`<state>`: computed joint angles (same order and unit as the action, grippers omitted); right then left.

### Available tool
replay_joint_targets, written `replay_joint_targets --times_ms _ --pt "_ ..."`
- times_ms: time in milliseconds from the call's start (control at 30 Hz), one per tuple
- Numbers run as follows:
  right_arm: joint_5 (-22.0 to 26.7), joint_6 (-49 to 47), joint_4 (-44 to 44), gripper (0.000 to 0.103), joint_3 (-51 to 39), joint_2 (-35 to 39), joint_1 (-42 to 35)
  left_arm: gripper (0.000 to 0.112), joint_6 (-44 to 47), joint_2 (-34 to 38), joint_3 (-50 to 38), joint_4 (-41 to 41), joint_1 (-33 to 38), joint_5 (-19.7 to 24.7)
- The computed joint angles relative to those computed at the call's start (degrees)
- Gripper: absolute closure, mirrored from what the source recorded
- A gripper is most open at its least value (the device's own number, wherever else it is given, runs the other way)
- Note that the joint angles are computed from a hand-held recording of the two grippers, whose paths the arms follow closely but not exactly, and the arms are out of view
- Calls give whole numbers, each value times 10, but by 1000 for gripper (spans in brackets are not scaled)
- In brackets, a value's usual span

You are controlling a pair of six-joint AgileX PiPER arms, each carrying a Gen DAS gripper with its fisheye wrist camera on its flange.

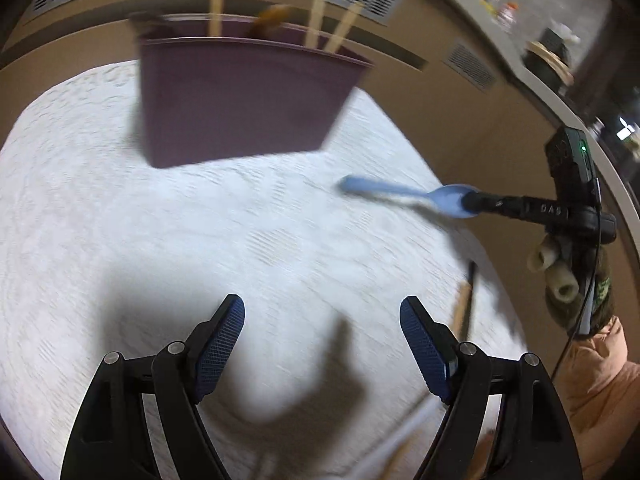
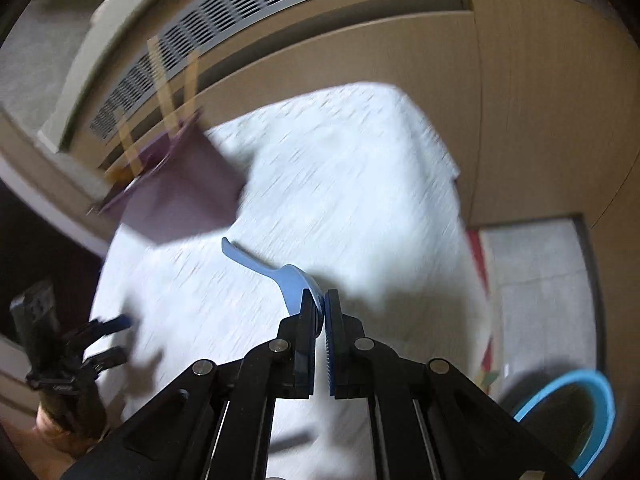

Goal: Organize utensils

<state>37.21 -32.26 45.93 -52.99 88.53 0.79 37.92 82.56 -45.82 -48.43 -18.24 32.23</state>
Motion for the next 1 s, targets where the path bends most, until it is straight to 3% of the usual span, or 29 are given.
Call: replay_joint_targets --times_ms 133,267,300,367,433,533,767,933,1000 --pt "-23 -6 19 98 52 -38 65 32 0 -46 31 11 -52 3" --pt "-50 24 -9 97 70 -57 112 34 -60 -61 33 86 -118 -2" --pt "-56 32 -19 96 74 -63 120 38 -78 -60 28 107 -134 -4" --pt "-69 55 -40 88 88 -84 133 48 -115 -50 12 154 -165 7" --pt "-97 108 -90 73 109 -115 147 49 -137 -51 6 197 -186 24" --pt "-109 170 -156 66 146 -167 159 49 -194 -91 26 273 -199 46" --pt "-109 295 -276 46 182 -203 251 49 -248 -198 89 290 -116 149" --pt "-111 396 -410 37 127 -157 372 49 -124 -181 98 130 15 265" --pt "-112 419 -433 36 112 -146 387 49 -101 -147 98 77 36 285"
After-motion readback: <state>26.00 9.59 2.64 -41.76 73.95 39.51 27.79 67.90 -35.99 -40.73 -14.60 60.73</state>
